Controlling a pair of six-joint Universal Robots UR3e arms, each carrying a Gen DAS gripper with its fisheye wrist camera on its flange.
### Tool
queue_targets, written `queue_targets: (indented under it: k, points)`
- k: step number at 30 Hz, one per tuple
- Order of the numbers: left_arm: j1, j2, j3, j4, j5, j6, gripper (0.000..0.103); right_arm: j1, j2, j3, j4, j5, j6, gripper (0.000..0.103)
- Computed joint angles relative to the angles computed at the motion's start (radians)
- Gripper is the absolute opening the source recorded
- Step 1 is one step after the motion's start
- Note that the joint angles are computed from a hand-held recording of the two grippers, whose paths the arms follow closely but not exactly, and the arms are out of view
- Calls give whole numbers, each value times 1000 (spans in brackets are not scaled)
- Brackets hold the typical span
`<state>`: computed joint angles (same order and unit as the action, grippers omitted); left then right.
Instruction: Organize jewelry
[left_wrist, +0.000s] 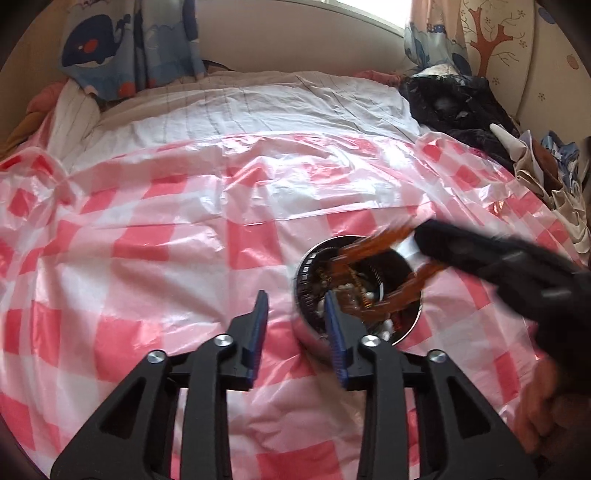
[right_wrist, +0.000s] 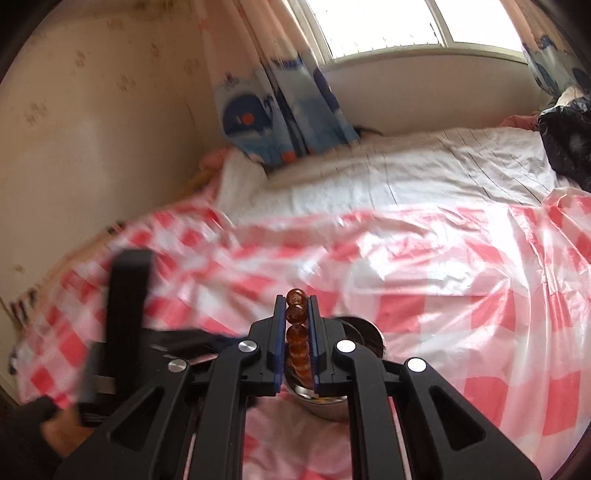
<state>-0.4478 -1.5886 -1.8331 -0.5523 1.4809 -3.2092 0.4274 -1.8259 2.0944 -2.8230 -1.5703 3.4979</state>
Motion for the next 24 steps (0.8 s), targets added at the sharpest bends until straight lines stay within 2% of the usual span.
queue_targets:
  k: [3,4,5,9,14,16,19,22,24]
  points:
    - [39,113,-99,-12,-8,11,41,11,53,-14,90,-60,45,18]
    - [49,151,-131,-20,-9,17,42,23,38,9,83,-85,63,23]
    - [62,192,-166,-26,-13,22,43,51,16,29,81,-134,85,34]
    - [82,357,-308,-64,-18,22,47,149,-92,114,106,-226,166,39]
    - [-8,508,-441,-99,67,-46,60,414,-56,117,202,-415,367,57]
    - [-70,547,-470,-114,112,-97,69,511,-5,79,278,-479,462,66]
    - [-183,561,-502,-104,213,-158,82,607,39,36,410,-536,606,71]
    - [-283,527,-526,-54,315,-215,87,688,82,10,496,-600,694,77]
    - [-272,550,-561,-37,308,-229,88,714,116,-16,537,-633,722,78]
